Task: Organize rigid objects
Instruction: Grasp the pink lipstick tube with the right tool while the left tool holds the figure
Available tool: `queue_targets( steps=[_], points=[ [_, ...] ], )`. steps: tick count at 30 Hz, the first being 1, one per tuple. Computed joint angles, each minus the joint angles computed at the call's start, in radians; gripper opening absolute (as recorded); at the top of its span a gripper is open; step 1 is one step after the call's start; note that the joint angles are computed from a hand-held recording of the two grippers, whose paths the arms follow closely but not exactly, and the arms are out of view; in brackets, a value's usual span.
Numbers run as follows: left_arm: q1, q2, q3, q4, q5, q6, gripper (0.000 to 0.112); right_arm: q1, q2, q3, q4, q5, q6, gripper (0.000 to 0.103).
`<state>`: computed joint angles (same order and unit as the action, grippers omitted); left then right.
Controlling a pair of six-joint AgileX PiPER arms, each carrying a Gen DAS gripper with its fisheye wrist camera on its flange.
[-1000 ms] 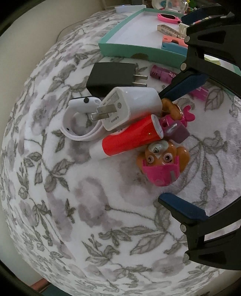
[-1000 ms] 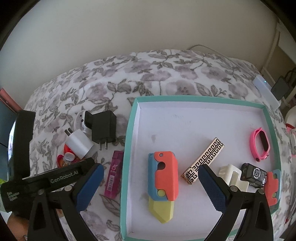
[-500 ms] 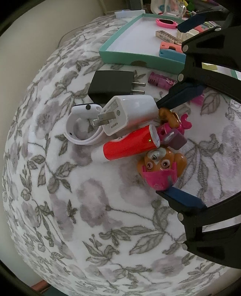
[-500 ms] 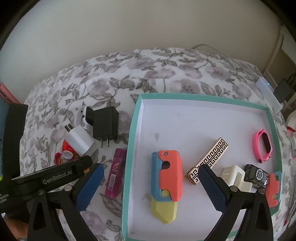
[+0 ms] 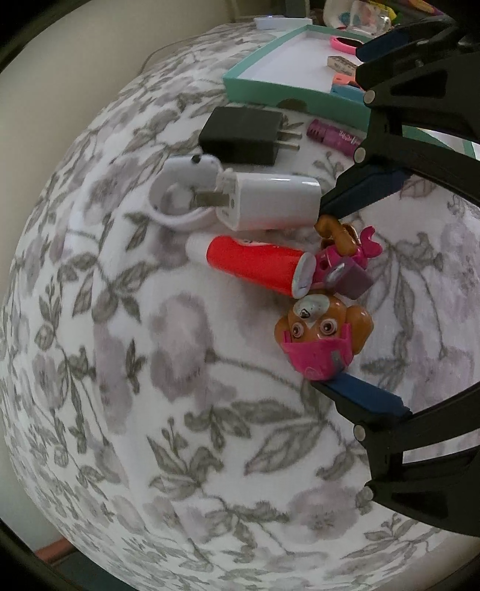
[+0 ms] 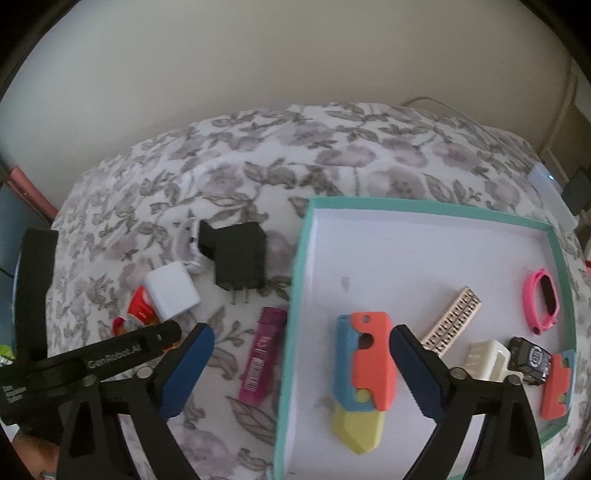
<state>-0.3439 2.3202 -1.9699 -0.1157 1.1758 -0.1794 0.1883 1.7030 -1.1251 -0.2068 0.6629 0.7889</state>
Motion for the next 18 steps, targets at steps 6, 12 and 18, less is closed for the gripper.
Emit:
queue_targets(
  steps=[6, 12, 18],
  points=[
    [0.056, -0.020, 0.026, 0.011, -0.012, 0.006, 0.084, 0.028, 0.042, -0.059, 0.054, 0.008, -0.075, 0.077],
    [0.099, -0.025, 0.030, 0.005, -0.009, 0.020, 0.084, 0.053, 0.087, -0.110, 0.085, 0.038, -0.112, 0.063],
    [0.104, -0.013, 0.012, -0.009, -0.004, 0.025, 0.084, 0.065, 0.132, -0.149, 0.119, 0.078, -0.141, 0.055]
  ],
)
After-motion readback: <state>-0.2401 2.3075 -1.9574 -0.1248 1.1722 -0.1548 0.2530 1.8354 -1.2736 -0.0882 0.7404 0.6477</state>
